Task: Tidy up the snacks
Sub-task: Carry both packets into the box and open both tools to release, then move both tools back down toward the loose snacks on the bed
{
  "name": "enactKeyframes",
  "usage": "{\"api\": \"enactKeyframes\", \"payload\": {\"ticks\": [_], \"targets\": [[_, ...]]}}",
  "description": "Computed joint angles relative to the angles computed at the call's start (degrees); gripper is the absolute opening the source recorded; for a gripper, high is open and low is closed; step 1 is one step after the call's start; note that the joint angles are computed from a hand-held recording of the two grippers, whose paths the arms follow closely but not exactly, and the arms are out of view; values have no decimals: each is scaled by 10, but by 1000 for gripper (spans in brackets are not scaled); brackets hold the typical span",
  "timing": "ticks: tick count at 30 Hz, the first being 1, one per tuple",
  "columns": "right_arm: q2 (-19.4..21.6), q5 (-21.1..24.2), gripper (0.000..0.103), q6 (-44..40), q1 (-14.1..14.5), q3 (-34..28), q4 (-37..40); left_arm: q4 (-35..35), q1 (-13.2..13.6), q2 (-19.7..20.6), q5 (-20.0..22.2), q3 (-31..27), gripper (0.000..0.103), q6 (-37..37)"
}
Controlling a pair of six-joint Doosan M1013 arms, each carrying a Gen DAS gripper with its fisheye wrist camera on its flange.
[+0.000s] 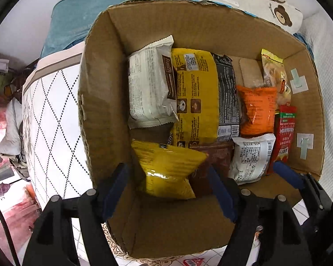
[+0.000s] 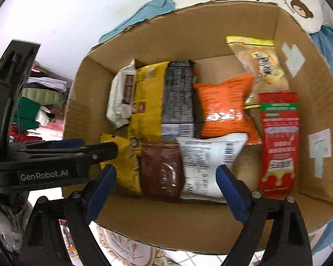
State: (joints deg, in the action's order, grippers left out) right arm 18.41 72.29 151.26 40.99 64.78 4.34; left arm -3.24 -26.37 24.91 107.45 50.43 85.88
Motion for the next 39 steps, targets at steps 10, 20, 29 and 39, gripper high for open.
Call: {"api": "enactKeyframes", "payload": {"ticks": [10,20,29,39], "targets": [[-9,102,95,14,7,-9,-91,-24,10,-51,-90,59,73,-39],[-28,140,95,13,45,-12,-198,-8,-2,-116,-197,127,73,-52],[-46,147,95,37,91,-22,-281,32,-28,-182,-284,182,73,-62],[-66,175,95,83,158,-30,-383,66,-56,-254,-358,235,73,-82]]}}
